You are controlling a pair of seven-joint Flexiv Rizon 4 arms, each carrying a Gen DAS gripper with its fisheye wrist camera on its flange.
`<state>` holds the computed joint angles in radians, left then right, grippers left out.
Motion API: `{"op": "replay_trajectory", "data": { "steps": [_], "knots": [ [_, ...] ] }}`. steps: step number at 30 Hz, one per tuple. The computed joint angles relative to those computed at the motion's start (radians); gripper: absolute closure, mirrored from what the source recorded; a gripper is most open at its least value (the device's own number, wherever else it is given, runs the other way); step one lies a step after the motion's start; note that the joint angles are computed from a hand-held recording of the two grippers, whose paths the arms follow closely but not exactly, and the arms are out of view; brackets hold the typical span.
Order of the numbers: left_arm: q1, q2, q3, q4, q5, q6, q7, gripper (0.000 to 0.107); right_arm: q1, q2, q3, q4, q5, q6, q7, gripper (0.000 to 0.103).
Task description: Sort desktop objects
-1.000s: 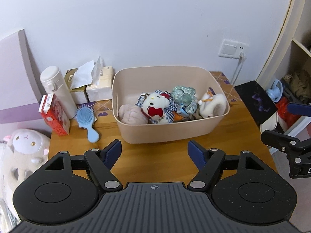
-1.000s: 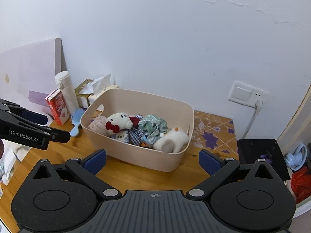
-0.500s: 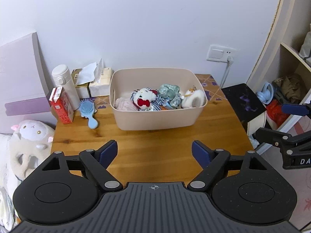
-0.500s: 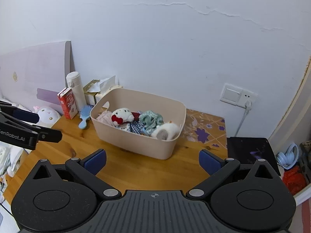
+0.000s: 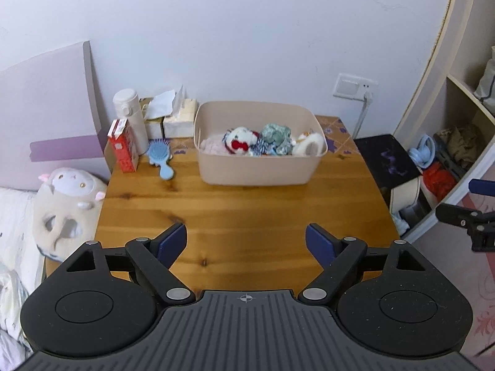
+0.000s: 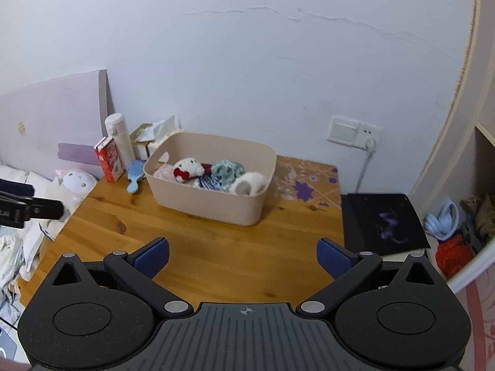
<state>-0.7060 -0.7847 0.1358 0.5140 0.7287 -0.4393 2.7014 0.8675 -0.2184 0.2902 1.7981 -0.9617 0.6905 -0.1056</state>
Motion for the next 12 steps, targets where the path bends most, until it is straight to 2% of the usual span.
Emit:
{"op": "replay_trajectory", "data": {
  "steps": [3,7,12],
  "knots": [
    [-0.012,-0.015,-0.002,-0.028,-0.004,-0.010,-0.008,0.022,0.008,0.019,0.017,0.005,0.041,-0.051,-0.011,0.000],
    [-0.022,0.009,-0.005,0.006,-0.014,0.017,-0.035,0.021,0.018,0.037,0.035,0.006,0.080,-0.120,-0.006,0.000],
    [-0.031,0.041,-0.004,0.039,0.006,0.010,0.011,0.021,0.025,0.042,0.047,-0.003,0.113,-0.181,0.002,0.000]
  ]
}}
